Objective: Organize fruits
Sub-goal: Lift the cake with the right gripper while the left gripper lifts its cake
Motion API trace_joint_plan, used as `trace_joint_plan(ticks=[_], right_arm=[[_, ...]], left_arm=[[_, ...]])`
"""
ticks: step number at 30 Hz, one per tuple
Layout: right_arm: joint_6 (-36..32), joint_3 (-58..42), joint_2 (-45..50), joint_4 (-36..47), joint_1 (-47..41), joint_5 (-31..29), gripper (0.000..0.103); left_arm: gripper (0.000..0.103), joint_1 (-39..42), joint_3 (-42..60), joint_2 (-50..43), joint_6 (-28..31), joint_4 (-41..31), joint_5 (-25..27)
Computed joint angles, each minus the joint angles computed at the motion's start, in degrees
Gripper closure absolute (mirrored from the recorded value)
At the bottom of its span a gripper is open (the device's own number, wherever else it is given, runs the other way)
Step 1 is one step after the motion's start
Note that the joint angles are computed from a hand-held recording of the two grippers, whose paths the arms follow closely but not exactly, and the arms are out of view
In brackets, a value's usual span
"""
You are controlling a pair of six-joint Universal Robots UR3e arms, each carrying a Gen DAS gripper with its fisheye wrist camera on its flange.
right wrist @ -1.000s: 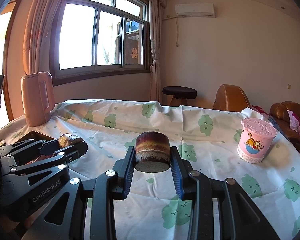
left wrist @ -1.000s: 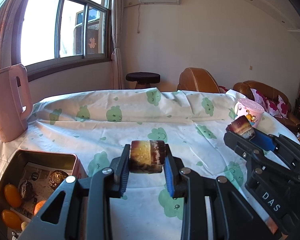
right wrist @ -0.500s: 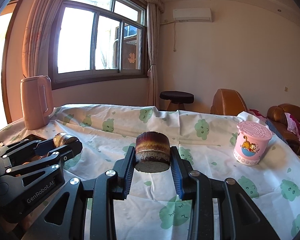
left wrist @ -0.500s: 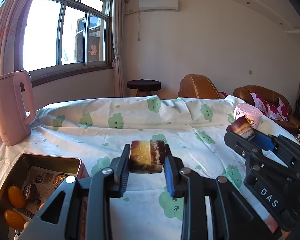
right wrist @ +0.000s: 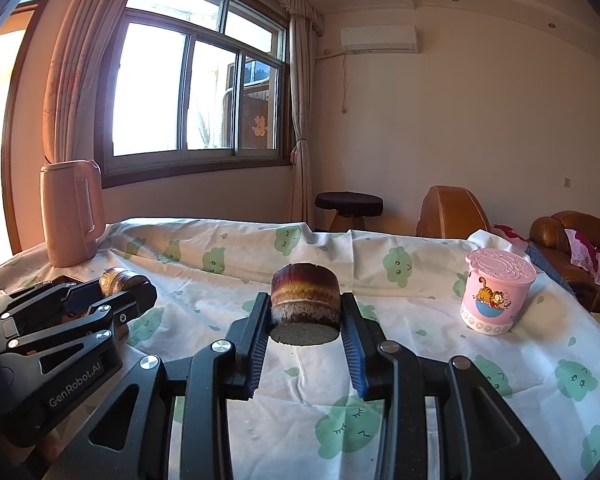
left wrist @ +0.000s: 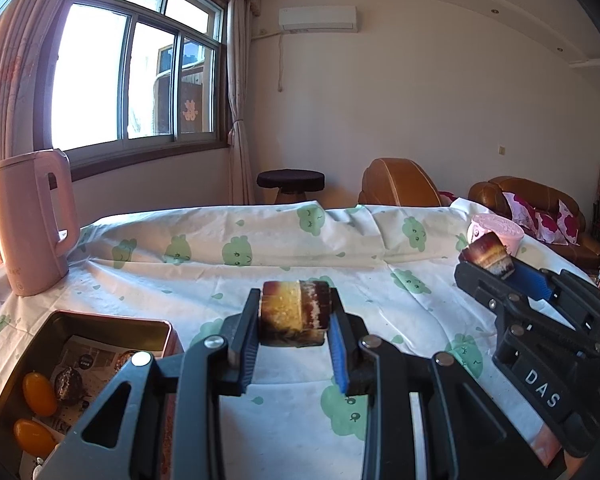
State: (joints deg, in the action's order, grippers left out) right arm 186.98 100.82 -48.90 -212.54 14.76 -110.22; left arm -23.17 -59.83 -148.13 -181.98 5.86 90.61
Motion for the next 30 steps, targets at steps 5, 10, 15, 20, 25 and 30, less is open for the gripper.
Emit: trace_joint_plan(ticks=[5, 10, 15, 20, 25, 30], right_arm=[[0.03, 0.40, 0.01, -1.05, 0.11, -0.35, 0.067], [-0.22, 0.82, 0.30, -2.74, 0.65, -1.33, 0.067], [-0.32, 1.16, 0.34, -3.71, 0.92, -1.80, 0.067], [-0.80, 1.16, 0.34, -4.40, 1.59, -2.80, 0.067], [-1.77, 1.01, 0.63, -5.57, 2.71, -4.33, 0.067], [-2.49, 1.42, 0.75, -6.79, 3.51, -4.86, 0.067]], left_arm=[[0.071, -0.19, -1.51, 0.43, 0.17, 2.13, 0.66], [0.071, -0.30, -2.68, 0.68, 0.27, 4.10, 1.47], [0.071, -0.46, -3.56, 0.84, 0.53, 5.59, 2.04], [0.071, -0.60, -5.00, 1.25, 0.89, 7.40, 2.62], [0.071, -0.58, -6.58, 1.87, 0.91, 8.88, 2.95], [0.071, -0.33, -9.72, 3.16, 1.22, 11.24, 2.78]])
